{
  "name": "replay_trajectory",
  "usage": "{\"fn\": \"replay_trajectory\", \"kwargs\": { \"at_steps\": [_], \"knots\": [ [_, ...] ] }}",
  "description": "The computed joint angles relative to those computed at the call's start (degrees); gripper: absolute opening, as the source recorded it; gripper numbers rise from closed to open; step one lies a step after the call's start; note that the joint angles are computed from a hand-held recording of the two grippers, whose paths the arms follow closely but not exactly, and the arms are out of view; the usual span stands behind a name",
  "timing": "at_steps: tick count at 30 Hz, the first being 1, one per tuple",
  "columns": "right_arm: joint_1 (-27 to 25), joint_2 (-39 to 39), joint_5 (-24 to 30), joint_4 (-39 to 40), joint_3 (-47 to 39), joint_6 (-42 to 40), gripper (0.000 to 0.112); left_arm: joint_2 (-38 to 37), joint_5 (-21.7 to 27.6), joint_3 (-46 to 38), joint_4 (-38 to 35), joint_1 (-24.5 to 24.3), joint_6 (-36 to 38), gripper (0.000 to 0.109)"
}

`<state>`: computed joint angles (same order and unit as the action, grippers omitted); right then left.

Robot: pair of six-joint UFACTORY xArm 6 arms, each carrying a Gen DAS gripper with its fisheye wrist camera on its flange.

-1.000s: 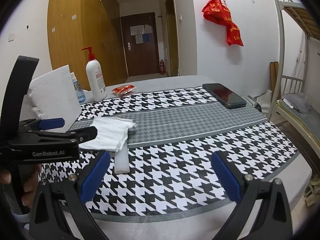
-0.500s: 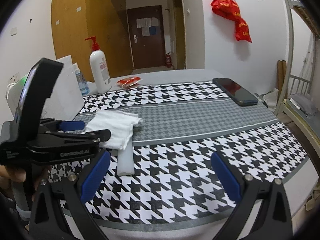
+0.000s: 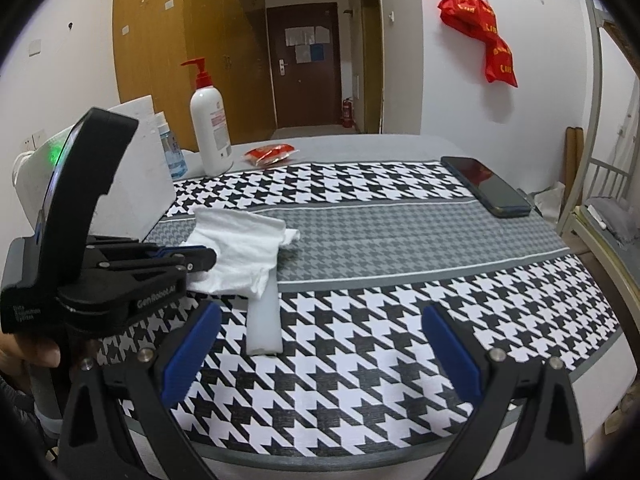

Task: Organize soft objects
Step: 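Close the left gripper on the white cloth and lift it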

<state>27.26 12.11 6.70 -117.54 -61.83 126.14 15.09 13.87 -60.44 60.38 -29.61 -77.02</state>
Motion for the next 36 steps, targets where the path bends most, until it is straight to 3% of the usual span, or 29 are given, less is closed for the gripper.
{"fn": "replay_trajectory", "kwargs": {
  "at_steps": [6, 9, 10, 11, 13, 14, 26, 30, 33, 35, 36],
  "knots": [
    [0.3, -0.8, 1.2, 1.0, 1.1, -0.3, 0.102, -1.8, -1.8, 0.9, 6.8, -0.2, -4.7, 0.001],
    [0.4, -1.2, 1.5, 0.7, 1.6, 0.2, 0.102, -2.4, -2.3, 1.1, 8.7, -0.3, -6.2, 0.008],
    [0.4, -1.4, 1.5, 0.7, 1.7, 0.2, 0.102, -2.4, -2.3, 1.1, 8.7, -0.3, -6.3, 0.02],
    [0.4, -1.5, 1.5, 1.0, 1.8, 0.0, 0.102, -2.5, -1.9, 1.1, 8.5, -0.5, -6.1, 0.042],
    [0.4, -1.6, 1.6, 0.7, 2.0, 0.2, 0.102, -2.8, -0.6, 1.0, 10.6, -0.7, -8.6, 0.072],
    [0.4, -1.7, 1.6, 0.6, 2.0, 0.3, 0.102, -3.0, -0.1, 1.0, 12.3, -0.7, -10.4, 0.075],
    [0.3, -1.5, 0.8, -1.5, 1.5, 1.9, 0.102, -0.2, 3.5, 0.1, -3.8, -1.0, 3.7, 0.076],
    [-0.1, -0.5, -0.8, -2.0, 0.3, 2.0, 0.102, 0.1, 1.9, 0.3, -5.9, -0.4, 5.3, 0.075],
    [-0.2, 0.3, -1.5, 0.5, -0.4, -1.0, 0.102, -0.1, 1.1, 0.4, -5.4, -0.5, 5.8, 0.061],
    [-0.3, 0.5, -1.5, 1.3, -0.5, -2.0, 0.102, -0.1, 0.1, 0.4, -4.2, -0.4, 5.5, 0.036],
    [-0.3, 0.6, -1.6, 1.6, -0.5, -2.3, 0.102, -0.1, -0.4, 0.4, -3.2, -0.2, 4.6, 0.03]
  ]
}}
